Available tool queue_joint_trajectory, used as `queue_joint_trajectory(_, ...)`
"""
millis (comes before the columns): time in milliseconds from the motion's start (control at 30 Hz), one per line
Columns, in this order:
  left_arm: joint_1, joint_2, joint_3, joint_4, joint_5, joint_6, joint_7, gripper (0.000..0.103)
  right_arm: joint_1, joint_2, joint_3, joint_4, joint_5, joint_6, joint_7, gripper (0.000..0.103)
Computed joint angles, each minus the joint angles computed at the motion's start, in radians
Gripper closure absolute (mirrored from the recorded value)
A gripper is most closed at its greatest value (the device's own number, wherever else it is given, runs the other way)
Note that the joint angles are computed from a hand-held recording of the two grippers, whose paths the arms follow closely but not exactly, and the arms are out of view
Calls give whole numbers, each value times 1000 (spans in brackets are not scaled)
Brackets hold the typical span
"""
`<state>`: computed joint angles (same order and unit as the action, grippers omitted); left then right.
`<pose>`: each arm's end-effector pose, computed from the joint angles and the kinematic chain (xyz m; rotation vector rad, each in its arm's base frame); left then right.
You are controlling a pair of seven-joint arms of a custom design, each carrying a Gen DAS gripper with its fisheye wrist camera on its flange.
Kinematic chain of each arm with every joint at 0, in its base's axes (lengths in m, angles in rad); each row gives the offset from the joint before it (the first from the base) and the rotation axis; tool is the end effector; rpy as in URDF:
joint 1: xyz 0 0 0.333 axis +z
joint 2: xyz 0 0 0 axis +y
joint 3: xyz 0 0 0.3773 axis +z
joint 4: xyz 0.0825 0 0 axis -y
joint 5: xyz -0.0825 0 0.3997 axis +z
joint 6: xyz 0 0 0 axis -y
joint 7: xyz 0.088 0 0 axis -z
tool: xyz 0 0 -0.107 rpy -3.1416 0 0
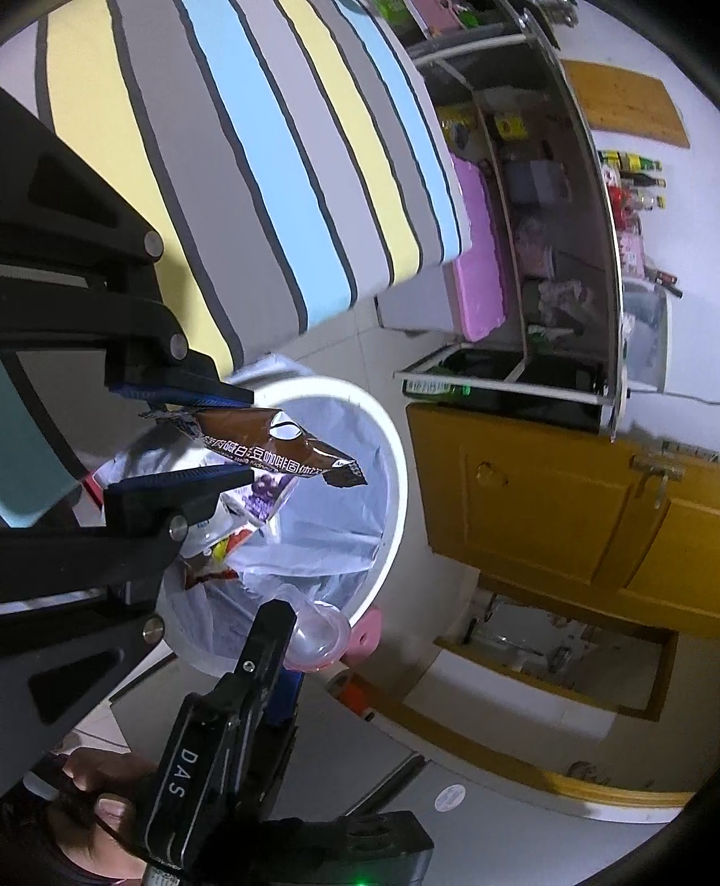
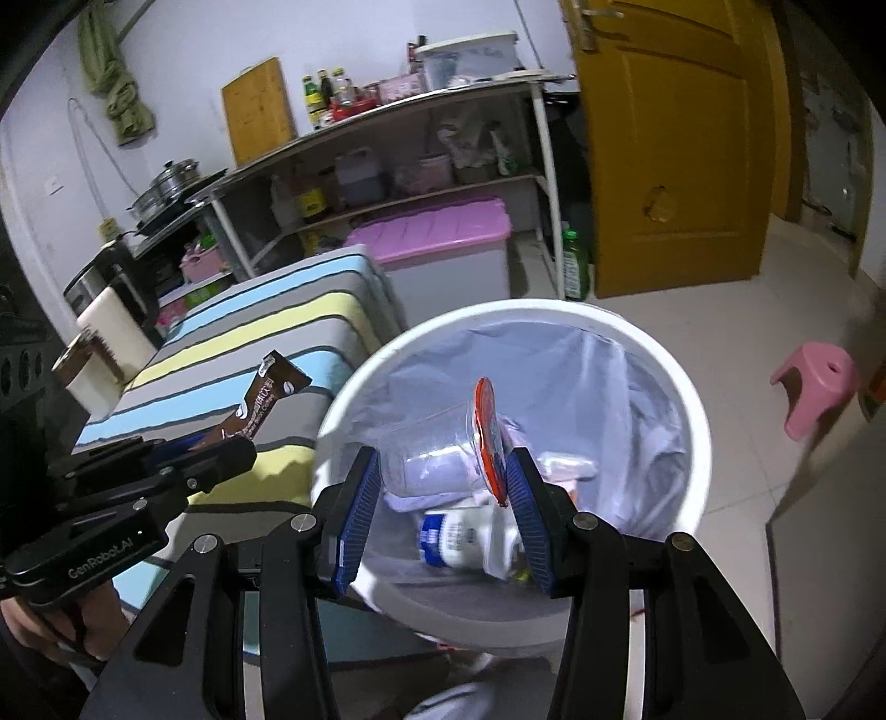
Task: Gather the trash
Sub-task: 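Carry the brown wrapper and clear cup over the white bin, then open both tools to drop the wrapper and cup into the bin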
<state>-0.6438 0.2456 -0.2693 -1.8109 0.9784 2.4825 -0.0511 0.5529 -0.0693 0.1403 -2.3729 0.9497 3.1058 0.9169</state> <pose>0.4297 -0.5345 0.5083 -1.8770 1.7568 -0.9227 0.4453 0.2825 0.4721 -1.9600 1.2794 -0.2689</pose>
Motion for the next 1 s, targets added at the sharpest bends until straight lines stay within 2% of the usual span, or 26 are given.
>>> queue_joint_trajectory(433, -13, 106, 32, 101, -64, 61, 117, 82, -53, 30, -4, -8, -90, -26, 89, 55)
queue_joint_trajectory(700, -23, 133, 54, 127, -94, 79, 145, 81, -84, 52, 4, -4, -170, -39, 164, 54)
queue_joint_trajectory(800, -24, 135, 60, 125, -104, 83, 149, 78, -88, 56, 6, -4, -164, -31, 165, 51)
queue_joint_trajectory(1000, -34, 123, 66, 116, -90, 90, 135, 78, -88, 49, 8, -9, -154, -18, 159, 50)
